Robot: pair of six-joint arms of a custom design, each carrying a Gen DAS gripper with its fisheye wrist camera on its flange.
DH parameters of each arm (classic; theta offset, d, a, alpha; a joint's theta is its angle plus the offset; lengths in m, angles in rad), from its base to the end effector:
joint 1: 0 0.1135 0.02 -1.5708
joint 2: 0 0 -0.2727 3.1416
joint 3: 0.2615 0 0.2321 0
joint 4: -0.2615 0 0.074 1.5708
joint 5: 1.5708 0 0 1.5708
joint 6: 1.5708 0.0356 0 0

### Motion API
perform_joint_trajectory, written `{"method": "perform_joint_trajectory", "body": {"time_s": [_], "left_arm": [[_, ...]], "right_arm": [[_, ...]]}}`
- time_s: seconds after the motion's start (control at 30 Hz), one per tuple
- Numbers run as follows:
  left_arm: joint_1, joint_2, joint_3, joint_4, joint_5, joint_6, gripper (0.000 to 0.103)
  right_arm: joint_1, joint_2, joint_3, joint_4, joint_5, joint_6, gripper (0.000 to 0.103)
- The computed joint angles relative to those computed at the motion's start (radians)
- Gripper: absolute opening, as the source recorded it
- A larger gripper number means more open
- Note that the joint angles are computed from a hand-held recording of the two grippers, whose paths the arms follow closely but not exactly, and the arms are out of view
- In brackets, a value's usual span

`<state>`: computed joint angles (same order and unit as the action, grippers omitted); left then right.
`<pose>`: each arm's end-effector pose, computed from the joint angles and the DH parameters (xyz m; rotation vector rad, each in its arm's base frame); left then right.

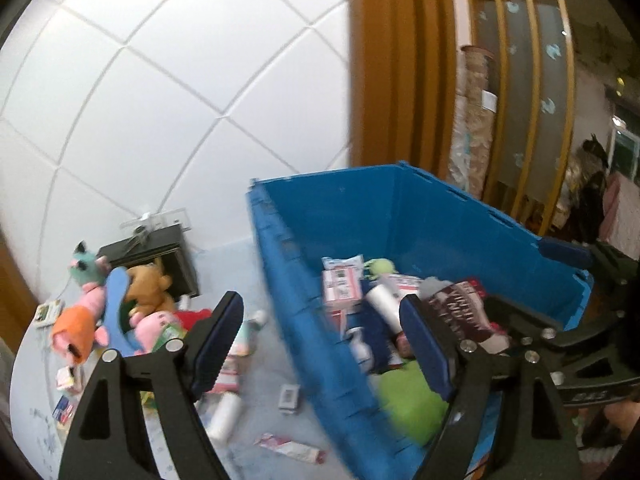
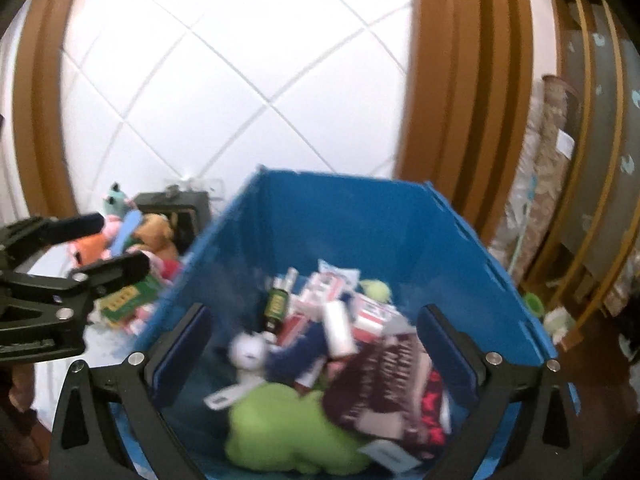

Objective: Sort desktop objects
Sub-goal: 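Move both open tools back to the table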

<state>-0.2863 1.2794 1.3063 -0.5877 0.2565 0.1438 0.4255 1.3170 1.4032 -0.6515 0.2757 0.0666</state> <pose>0.2430 -0.0810 0.3830 0.6019 2.0451 -0.3572 0.2419 0.0990 0.3986 -0.2178 2.1011 -0.0013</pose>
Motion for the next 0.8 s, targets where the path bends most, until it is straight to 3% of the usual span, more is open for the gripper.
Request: {"method": "perform_joint_trajectory", "body": {"time_s": [0.17,0.33,0.63,0.8], "left_arm": [[0.307,0.007,-0.056,-0.005,0.202,0.131,0.080],[0.630,0.142,-0.040,-0.014,0.349,0.311,0.080],[0.921,0.571,0.177,-0.046,0.306,0.567,0.080],[1.013,0.874,0.440,-0.092,0.218,0.651,0.080]], "right_arm": [[0.205,0.071,0.056,0.021,0.124,0.085,0.103],[0.369,0.217,0.160,0.043,0.212,0.173,0.103],[0.527,0.509,0.347,0.026,0.245,0.332,0.103],[0.537,0.634,0.383,-0.002,0.206,0.433,0.103]]}}
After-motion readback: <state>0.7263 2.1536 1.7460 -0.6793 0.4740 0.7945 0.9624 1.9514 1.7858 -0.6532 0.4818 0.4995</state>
